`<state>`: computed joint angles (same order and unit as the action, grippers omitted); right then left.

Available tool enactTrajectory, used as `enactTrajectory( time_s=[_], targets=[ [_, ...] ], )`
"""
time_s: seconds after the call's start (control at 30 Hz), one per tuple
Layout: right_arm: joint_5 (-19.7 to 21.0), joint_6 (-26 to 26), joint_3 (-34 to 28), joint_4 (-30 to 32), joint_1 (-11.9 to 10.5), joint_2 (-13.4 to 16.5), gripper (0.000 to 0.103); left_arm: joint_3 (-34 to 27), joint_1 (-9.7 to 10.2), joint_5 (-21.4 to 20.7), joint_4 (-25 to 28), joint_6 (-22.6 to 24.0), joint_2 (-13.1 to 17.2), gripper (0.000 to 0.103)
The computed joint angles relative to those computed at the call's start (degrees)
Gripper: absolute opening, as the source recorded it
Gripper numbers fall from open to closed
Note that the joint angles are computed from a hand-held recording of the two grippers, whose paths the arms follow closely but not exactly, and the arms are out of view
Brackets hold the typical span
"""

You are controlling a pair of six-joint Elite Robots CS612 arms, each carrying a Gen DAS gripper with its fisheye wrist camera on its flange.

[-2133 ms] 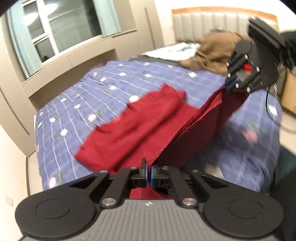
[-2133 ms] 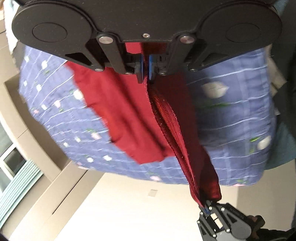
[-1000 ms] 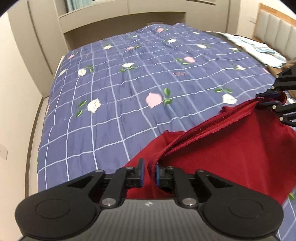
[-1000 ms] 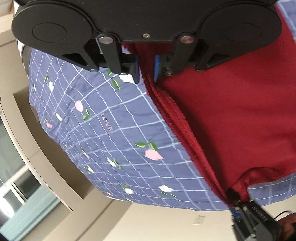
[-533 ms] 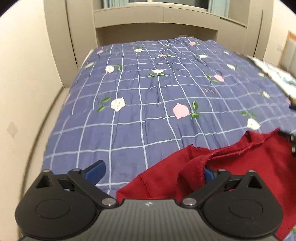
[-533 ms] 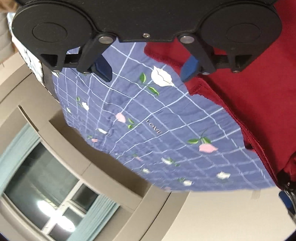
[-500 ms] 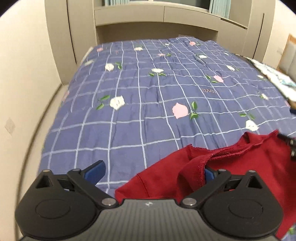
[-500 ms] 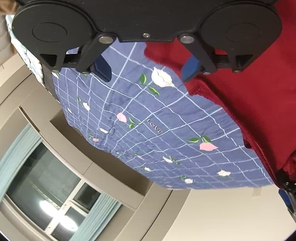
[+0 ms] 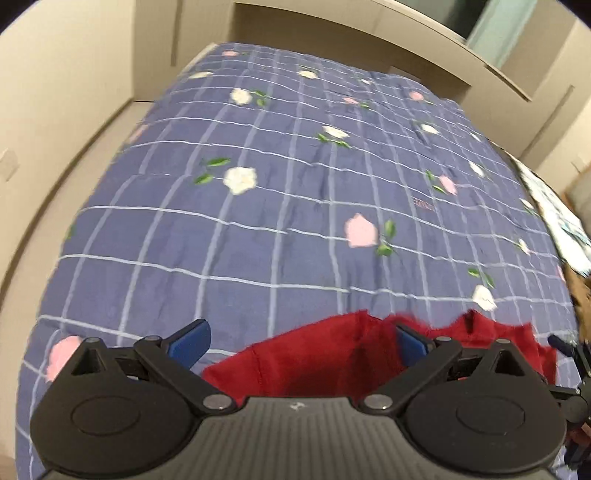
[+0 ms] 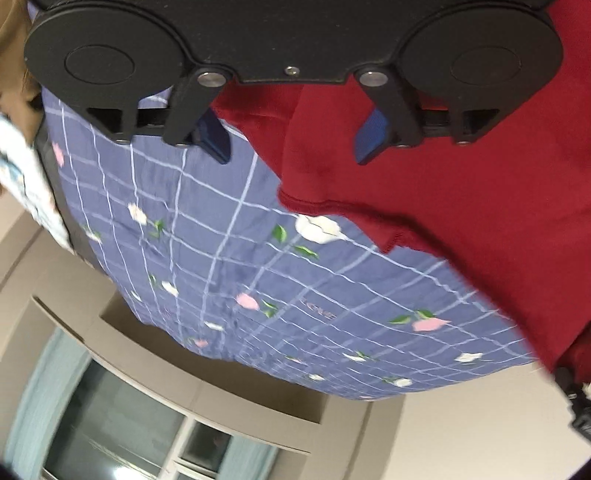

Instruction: Fold small clothes

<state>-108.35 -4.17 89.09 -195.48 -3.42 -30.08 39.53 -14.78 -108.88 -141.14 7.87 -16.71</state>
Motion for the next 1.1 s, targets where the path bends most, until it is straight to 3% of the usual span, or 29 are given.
enactTrajectory(
  time_s=[0.07, 0.2, 0.27, 0.37, 0.5, 0.6, 0.77, 0.87, 1.0, 1.1],
  targets=[
    [-1.99, 1.48, -0.84, 0.23, 0.17, 0.62, 0.055, -0.7, 0.07, 1.55, -0.2, -2.63, 0.3, 0.102],
    [-3.54, 3.1, -1.66, 0.3, 0.37, 1.23, 0.053, -0.98, 0.5, 3.1, -1.28, -7.39, 0.42, 0.102],
    [-4.5, 1.72, -1.76, -1.08, 0.63, 1.52, 0.053, 1.65, 0.56, 2.99, -3.96, -4.77, -0.68, 0.102],
    [-5.53, 0.63, -1.09, -4.65, 0.81, 1.5, 0.054, 8.66, 0.46, 1.8, -10.73, 2.74, -3.36, 0.102],
    [-3.5, -1.17, 1.12, -10.68, 0.92, 1.07, 0.069, 17.17, 0.34, -2.33, -18.41, 12.36, -6.0, 0.102],
    [-0.87, -2.12, 2.28, -10.78, 0.85, 0.59, 0.077, 20.42, -0.75, 1.2, -21.82, 14.78, -6.46, 0.102],
    [-2.08, -3.04, 1.77, -8.26, 0.98, 1.0, 0.081, 19.66, -2.14, 11.23, -24.18, 9.76, -4.86, 0.102],
    [-5.92, -0.07, 0.44, -6.12, 0.84, 1.71, 0.081, 17.42, -1.98, 15.35, -24.62, 2.95, -3.48, 0.101],
    [-10.9, 5.37, -1.24, -3.78, 0.5, 2.58, 0.083, 14.36, -0.82, 15.09, -21.88, -3.37, -2.13, 0.102],
    [-10.86, 7.42, -0.46, -5.36, 0.3, 2.28, 0.083, 14.3, -0.16, 12.57, -21.17, -5.38, -2.09, 0.102]
  ],
)
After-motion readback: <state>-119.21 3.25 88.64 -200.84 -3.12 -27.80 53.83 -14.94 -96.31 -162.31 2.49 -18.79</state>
